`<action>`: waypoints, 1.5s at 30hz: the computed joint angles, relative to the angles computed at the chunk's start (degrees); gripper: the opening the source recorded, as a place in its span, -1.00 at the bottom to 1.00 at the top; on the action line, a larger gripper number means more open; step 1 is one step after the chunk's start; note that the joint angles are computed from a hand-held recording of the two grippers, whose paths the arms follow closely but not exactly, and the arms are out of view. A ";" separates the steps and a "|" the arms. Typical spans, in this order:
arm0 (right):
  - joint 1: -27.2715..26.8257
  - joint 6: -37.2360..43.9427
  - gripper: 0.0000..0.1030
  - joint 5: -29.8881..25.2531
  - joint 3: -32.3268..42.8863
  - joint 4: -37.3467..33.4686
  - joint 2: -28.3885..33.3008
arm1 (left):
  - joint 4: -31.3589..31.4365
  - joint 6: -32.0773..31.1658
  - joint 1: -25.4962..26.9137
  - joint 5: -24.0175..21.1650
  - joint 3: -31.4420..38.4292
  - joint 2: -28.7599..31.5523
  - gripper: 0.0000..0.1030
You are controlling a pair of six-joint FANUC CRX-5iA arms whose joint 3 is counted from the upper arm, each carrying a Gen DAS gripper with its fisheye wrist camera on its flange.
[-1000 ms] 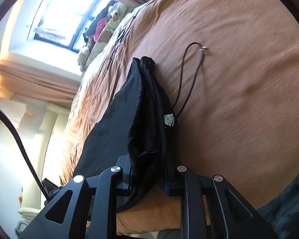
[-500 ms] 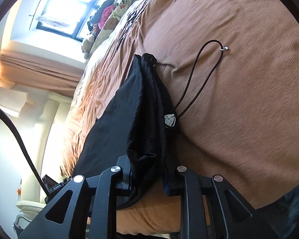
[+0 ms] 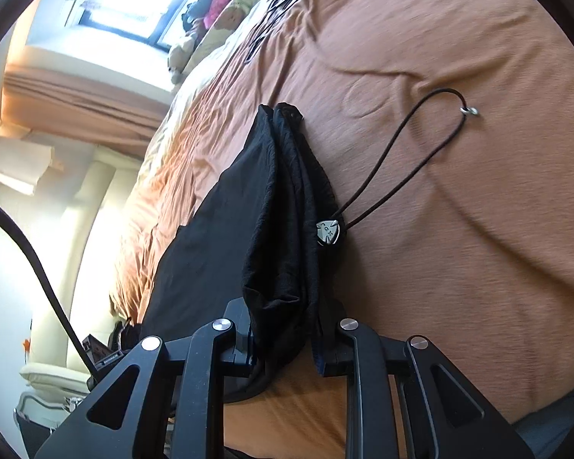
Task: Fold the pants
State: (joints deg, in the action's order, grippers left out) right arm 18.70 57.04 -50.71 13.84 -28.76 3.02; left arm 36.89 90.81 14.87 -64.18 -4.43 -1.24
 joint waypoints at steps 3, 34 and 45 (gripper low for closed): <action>-0.03 1.73 -0.64 -1.14 1.96 -1.11 1.51 | 0.04 -0.02 1.64 0.26 -1.53 -0.92 -0.95; 1.46 -0.72 -0.55 2.45 -4.44 1.26 -2.84 | 14.77 -11.61 10.14 -2.52 -26.71 -19.32 -0.42; 5.45 -4.33 -0.55 7.12 -11.58 9.27 -11.19 | 15.61 -10.17 10.95 -1.81 -29.60 -24.30 -0.75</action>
State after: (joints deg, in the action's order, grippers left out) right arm 24.16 52.71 -43.58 2.26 -19.48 -8.18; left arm 52.50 80.64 25.82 -65.99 -34.03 -25.54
